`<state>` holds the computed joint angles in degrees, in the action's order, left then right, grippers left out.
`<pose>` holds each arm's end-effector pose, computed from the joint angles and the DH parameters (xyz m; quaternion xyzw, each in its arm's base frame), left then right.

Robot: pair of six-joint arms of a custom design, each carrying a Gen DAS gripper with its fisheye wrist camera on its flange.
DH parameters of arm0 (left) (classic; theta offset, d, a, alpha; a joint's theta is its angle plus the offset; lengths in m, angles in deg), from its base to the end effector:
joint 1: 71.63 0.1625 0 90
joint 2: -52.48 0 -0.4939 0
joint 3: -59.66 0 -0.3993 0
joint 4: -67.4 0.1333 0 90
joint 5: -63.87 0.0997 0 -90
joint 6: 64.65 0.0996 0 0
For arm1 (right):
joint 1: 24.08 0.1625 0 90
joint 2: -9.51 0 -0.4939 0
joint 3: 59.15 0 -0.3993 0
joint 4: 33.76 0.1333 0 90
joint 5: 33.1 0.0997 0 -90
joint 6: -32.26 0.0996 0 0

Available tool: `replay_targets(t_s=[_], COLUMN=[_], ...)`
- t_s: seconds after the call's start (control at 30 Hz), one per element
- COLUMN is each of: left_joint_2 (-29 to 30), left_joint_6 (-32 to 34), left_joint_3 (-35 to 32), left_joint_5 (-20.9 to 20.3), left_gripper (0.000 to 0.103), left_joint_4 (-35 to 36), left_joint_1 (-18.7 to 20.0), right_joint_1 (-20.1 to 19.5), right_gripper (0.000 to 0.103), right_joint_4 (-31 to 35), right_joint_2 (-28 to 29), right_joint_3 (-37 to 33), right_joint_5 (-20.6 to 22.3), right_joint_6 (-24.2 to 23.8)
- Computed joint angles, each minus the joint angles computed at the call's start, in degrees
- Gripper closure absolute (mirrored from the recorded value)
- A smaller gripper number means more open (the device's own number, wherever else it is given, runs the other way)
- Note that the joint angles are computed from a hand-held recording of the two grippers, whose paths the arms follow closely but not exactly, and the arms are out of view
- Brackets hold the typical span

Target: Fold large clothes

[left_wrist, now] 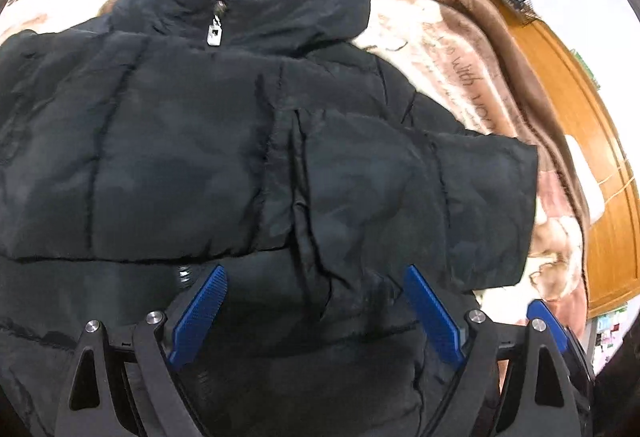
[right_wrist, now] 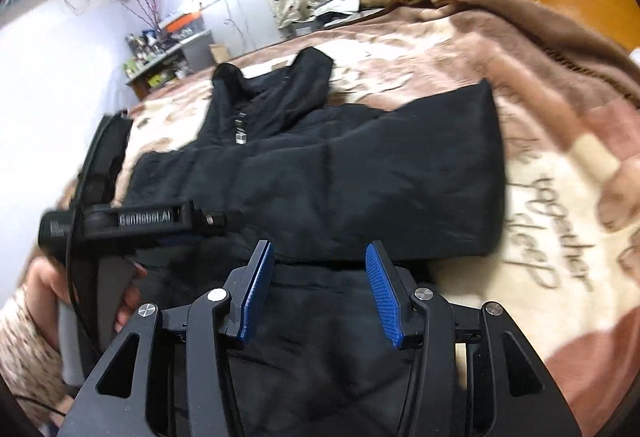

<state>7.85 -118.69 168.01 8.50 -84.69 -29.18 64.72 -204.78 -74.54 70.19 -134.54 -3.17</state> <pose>-0.3334 -0.5624 0.0667 -0.0498 0.9533 -0.2220 0.1986 0.1037 -0.4723 0.3489 0.2495 -0.9141 0.2600 0.1860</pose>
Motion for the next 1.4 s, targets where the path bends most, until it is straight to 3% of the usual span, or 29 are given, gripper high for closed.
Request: replay_targets(t_s=[0.13, 0.17, 0.2, 0.27, 0.3, 0.43, 0.57, 0.77, 0.97, 1.27, 1.4], left_joint_2=[1.59, 1.94, 2.15, 2.4, 2.35, 1.81, 0.12, -3.63, -7.52, -14.94, -17.49], left_joint_6=[-3.07, -3.41, -3.49, -2.08, -1.63, -0.71, 2.77, 7.65, 9.59, 4.59, 0.42], left_joint_3=[-0.89, -1.36, -1.64, -1.56, -1.41, -1.22, 0.84, 2.16, 2.98, 9.82, 12.7], left_joint_5=[-1.51, -0.81, -0.05, 0.54, 0.39, 2.22, 2.62, 6.7, 11.87, 18.54, 20.8], left_gripper=[0.016, 0.026, 0.043, 0.057, 0.072, 0.092, 0.096, 0.096, 0.096, 0.096, 0.096], left_joint_4=[-0.77, 0.35, 1.23, 0.1, -0.5, -0.25, -6.26, -10.5, -10.6, -10.24, -6.12], left_joint_1=[0.57, 0.41, 0.16, -0.33, -0.42, -1.56, -2.94, -5.26, -6.33, -5.45, -4.52], right_joint_1=[-1.45, -2.07, -2.91, -3.84, -4.12, -4.14, -3.55, -1.74, 0.51, 3.87, 5.32], right_gripper=[0.054, 0.054, 0.054, 0.054, 0.054, 0.054, 0.054, 0.054, 0.054, 0.054, 0.054], right_joint_4=[-1.47, -1.38, -0.76, -0.16, -0.4, -0.74, -1.48, -2.73, -3.36, -3.91, -5.3], right_joint_2=[0.31, 0.22, 0.04, -0.09, -0.02, -0.42, -0.25, 0.46, 2.43, 6.87, 9.55], right_joint_3=[-0.11, -0.15, -0.3, -0.49, -0.44, 0.14, 0.07, -0.94, -2.76, -5.6, -7.05], right_joint_5=[-0.57, -0.14, 0.77, 1.0, 1.07, 0.83, 0.32, -0.35, -1.2, -2.52, -4.14], right_joint_6=[1.38, 2.38, 3.71, 6.09, 6.77, 7.55, 7.21, 8.01, 8.61, 7.86, 7.06])
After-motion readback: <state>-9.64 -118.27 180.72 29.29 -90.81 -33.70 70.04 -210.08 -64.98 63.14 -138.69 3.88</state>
